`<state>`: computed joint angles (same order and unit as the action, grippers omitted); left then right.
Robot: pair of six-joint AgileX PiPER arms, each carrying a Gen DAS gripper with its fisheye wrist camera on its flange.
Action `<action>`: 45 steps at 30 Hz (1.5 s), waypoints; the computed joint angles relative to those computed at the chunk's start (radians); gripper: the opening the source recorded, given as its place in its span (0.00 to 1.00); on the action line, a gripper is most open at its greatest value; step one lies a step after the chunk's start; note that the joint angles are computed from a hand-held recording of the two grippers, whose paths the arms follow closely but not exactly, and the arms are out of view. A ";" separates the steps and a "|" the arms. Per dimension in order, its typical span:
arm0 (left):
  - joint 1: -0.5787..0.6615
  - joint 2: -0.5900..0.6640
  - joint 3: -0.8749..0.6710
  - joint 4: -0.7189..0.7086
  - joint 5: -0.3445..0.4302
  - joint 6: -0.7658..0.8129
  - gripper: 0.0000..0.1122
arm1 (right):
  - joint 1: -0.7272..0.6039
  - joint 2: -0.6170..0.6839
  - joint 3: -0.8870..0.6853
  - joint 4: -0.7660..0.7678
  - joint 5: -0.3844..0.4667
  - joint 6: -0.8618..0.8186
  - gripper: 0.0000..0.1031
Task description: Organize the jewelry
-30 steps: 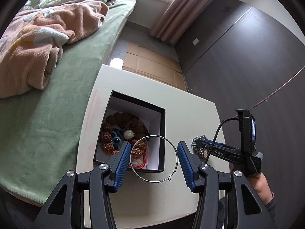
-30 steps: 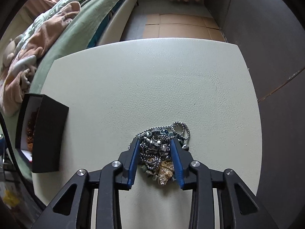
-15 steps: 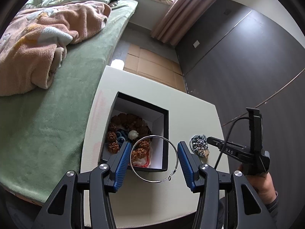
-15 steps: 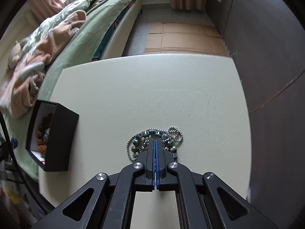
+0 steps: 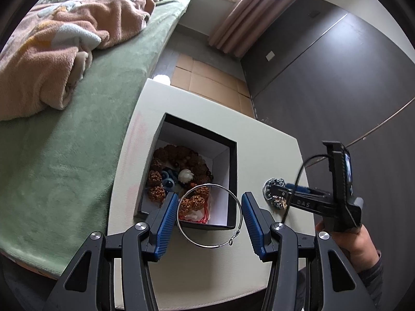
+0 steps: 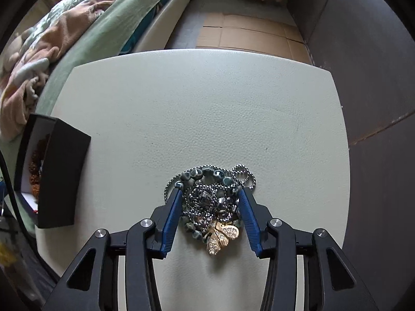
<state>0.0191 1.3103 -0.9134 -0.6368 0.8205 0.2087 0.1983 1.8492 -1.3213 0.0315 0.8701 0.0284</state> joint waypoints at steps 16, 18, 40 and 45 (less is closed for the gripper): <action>0.023 -0.031 0.038 -0.020 0.020 0.036 0.46 | 0.009 -0.034 0.074 0.004 -0.006 -0.051 0.25; 0.037 -0.037 0.034 -0.018 0.026 0.037 0.46 | 0.007 -0.045 0.089 0.009 -0.011 -0.048 0.25; 0.028 -0.019 0.040 -0.030 0.016 0.036 0.46 | -0.286 -0.109 0.102 0.642 0.189 -0.472 0.24; 0.035 -0.021 0.039 -0.026 0.020 0.034 0.46 | -0.238 -0.112 0.123 0.708 0.164 -0.483 0.24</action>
